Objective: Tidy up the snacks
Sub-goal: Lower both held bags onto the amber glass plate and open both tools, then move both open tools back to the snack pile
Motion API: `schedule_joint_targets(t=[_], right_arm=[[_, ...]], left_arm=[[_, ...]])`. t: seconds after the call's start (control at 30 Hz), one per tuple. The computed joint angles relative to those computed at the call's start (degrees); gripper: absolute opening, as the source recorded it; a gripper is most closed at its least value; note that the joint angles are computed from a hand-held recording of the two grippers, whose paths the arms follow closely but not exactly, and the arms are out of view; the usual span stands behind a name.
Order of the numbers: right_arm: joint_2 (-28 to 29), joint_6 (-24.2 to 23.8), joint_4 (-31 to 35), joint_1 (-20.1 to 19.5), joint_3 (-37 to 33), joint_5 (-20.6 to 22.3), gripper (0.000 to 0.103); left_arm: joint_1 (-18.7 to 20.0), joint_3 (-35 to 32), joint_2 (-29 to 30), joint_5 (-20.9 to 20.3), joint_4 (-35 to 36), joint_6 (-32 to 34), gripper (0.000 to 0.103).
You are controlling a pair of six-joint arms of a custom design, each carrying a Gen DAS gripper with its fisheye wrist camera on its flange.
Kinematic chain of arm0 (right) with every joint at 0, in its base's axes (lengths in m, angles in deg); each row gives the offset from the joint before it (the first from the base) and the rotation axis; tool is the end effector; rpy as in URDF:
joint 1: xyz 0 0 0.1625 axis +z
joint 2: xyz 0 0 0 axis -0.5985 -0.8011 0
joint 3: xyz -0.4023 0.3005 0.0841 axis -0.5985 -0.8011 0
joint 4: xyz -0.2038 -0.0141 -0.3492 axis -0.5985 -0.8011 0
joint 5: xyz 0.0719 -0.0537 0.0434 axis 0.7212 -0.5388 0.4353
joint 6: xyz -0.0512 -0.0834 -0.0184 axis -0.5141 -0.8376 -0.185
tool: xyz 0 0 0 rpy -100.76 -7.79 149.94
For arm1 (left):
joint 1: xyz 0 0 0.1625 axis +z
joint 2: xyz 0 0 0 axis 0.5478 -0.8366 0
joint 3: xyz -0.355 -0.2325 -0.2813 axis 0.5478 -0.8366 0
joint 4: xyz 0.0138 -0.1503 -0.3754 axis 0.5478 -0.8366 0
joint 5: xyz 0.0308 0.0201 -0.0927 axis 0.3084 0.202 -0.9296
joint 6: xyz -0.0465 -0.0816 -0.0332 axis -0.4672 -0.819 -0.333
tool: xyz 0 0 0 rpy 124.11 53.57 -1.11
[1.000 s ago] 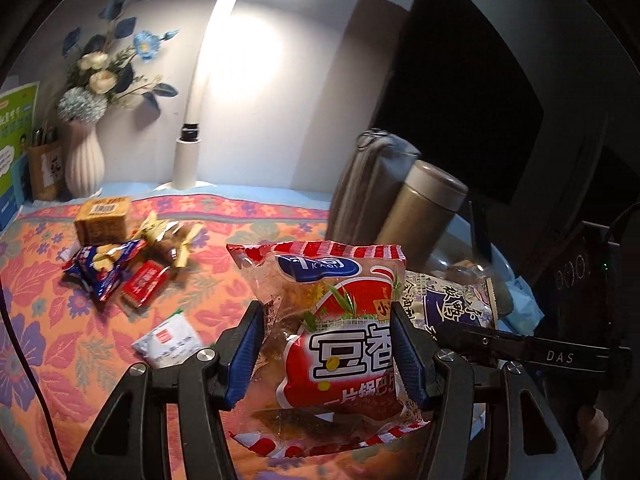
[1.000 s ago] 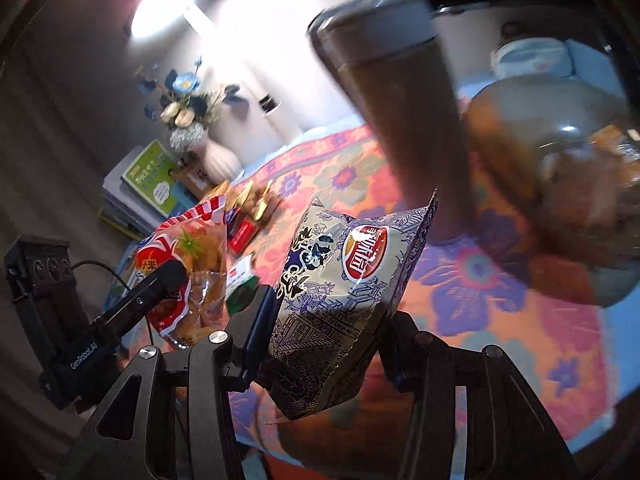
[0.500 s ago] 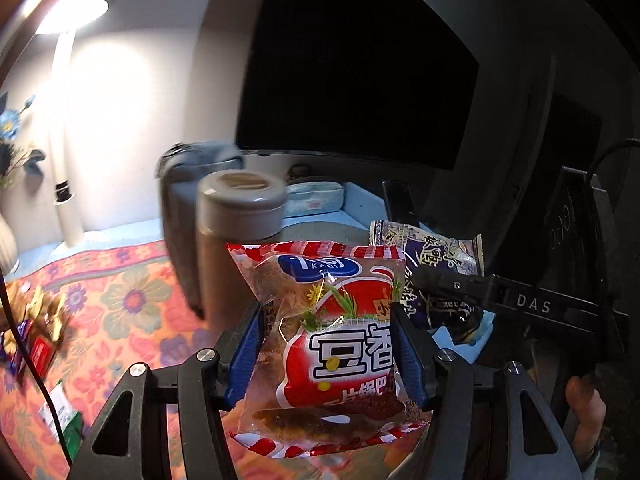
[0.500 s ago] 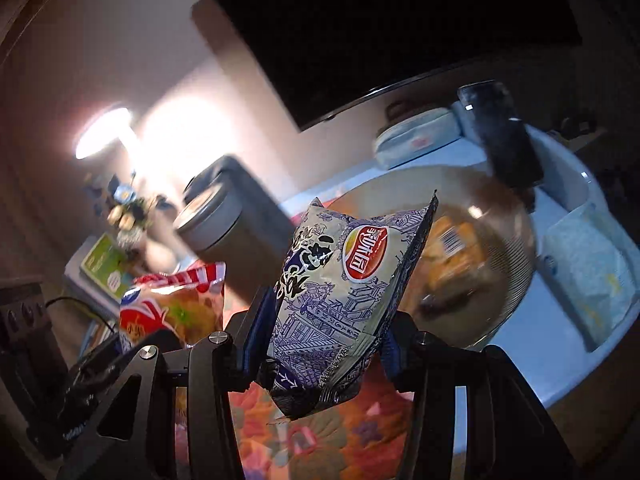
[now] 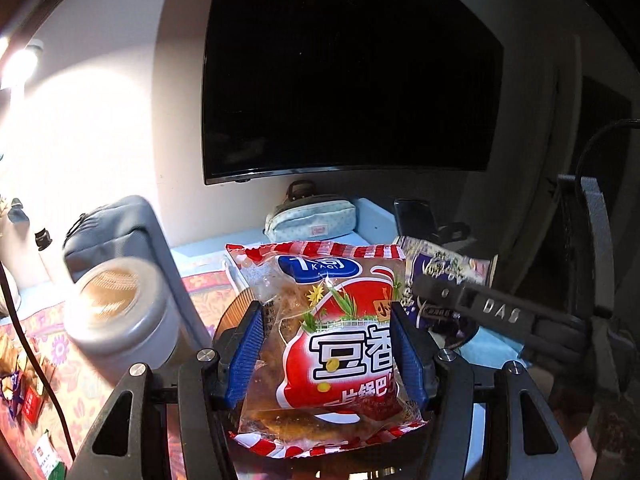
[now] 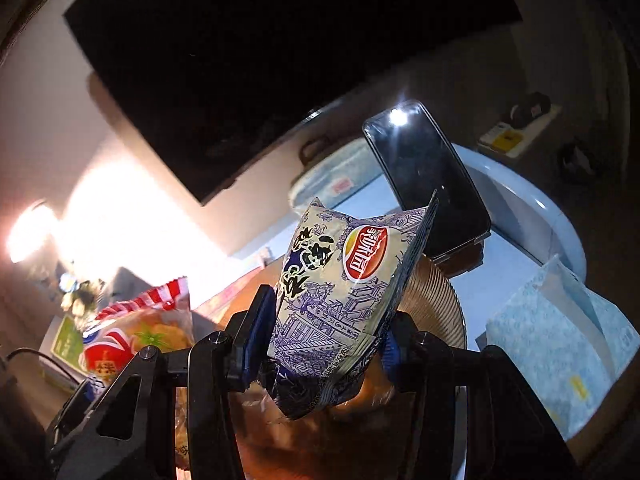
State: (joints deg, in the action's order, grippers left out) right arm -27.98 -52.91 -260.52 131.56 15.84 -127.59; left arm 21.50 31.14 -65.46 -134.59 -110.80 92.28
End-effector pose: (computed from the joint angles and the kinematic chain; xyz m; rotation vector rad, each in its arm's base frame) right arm 0.1525 -0.7403 0.2199 -0.3131 -2.3438 1.5756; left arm -0.3469 -0.7801 0.1385 1.2247 2.4423 -0.8639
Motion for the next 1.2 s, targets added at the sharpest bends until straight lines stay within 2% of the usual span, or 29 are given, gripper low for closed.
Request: schedule_joint_targets(t=[0.13, 0.2, 0.23, 0.37, 0.6, 0.77, 0.9, 1.03, 1.2], right_arm=[[-0.14, -0.48, 4.28, -0.9, -1.62, 0.6, 0.051], [-0.23, 0.13, 5.32, -1.04, -1.72, 0.39, 0.073], [-0.31, 0.07, 4.4, -1.17, -1.17, 0.82, 0.076], [-1.14, 0.09, 1.49, -1.45, 1.61, 2.01, 0.076], [-2.0, 0.15, -1.69, -0.06, 5.36, 2.43, 0.076], [-1.72, -0.95, -4.33, 2.05, 7.0, 1.29, 0.076], [-0.98, -1.62, -5.32, 3.84, 8.12, 1.58, 0.076], [0.6, -5.01, -6.42, 5.49, 9.33, 2.01, 0.076], [3.31, -8.93, -3.95, 7.35, 8.91, 4.64, 0.076]], left_arm=[[-0.4, -3.07, 2.72, 2.22, -2.47, 0.42, 0.061], [-0.57, -3.49, 3.12, 2.53, -3.44, 0.31, 0.074], [-0.52, -3.33, 2.86, 1.53, -3.34, 0.33, 0.077], [-0.63, -0.57, 1.26, -0.3, -7.1, 2.53, 0.08], [0.37, 1.91, -2.66, -4.22, -4.56, 1.02, 0.08], [1.56, 6.56, -8.02, -7.94, -4.4, -0.09, 0.08], [2.67, 9.83, -12.02, -8.81, -5.29, -0.98, 0.08], [4.63, 10.89, -15.07, -8.59, -4.34, -2.36, 0.08], [7.73, 11.57, -17.86, -5.17, -4.58, -3.06, 0.08]])
